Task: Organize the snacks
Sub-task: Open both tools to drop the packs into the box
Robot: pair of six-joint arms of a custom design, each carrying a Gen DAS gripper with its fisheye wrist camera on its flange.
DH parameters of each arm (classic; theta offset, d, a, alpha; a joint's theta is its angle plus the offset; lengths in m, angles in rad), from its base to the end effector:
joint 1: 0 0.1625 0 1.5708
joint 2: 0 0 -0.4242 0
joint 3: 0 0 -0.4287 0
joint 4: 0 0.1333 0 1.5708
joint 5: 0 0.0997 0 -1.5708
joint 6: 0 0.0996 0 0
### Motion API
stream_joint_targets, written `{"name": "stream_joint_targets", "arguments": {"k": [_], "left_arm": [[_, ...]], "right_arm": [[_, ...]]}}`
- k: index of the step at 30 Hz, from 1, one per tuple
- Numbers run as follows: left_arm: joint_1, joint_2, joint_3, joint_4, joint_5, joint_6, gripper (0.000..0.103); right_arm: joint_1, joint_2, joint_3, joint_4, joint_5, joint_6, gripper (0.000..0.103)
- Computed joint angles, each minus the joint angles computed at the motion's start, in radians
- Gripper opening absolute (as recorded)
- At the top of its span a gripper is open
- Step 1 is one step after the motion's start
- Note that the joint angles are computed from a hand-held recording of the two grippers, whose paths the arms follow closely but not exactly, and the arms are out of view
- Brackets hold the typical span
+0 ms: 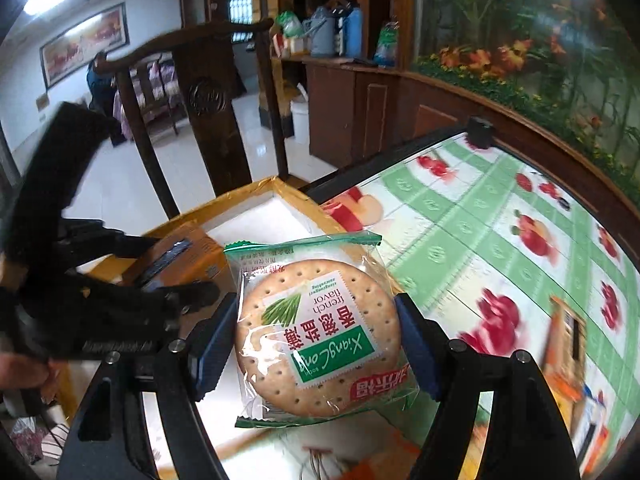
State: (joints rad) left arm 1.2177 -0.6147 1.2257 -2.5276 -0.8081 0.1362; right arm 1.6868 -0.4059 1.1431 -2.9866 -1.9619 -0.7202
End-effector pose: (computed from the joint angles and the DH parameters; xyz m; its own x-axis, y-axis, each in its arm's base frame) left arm -0.0925 -0.8354 0.1272 -0.7081 0.1499 -0.6900 0.4254 0.8705 -0.2476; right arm 0.1922 -0.8258 0.0327 -0.6516 -0.4117 0.6371 -0.6916 0.6674 -0.2761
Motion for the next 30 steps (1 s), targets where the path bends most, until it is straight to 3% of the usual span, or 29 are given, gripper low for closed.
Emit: {"name": "stream_joint_targets", "arguments": {"k": [8, 13, 18, 25, 30], "left_arm": [[0.010, 0.025, -0.005, -0.034, 0.069, 0.029, 0.073], [0.009, 0.018, 0.002, -0.047, 0.057, 0.016, 0.074], [0.010, 0.008, 0.009, -0.055, 0.027, -0.011, 0.084], [-0.021, -0.005, 0.061, -0.175, 0.043, 0.049, 0.091], [-0.039, -0.014, 0.087, -0.203, -0.001, 0.060, 0.092]], "right_arm": [[-0.010, 0.077, -0.120, 0.095, -0.016, 0.046, 0.076], [-0.015, 0.067, -0.115, 0.112, 0.020, 0.073, 0.077], [-0.023, 0.045, -0.095, 0.123, 0.065, 0.152, 0.080], [-0.014, -0.030, 0.029, -0.008, 0.075, 0.132, 0.080], [-0.022, -0.121, 0.169, -0.126, 0.082, 0.129, 0.080]]}}
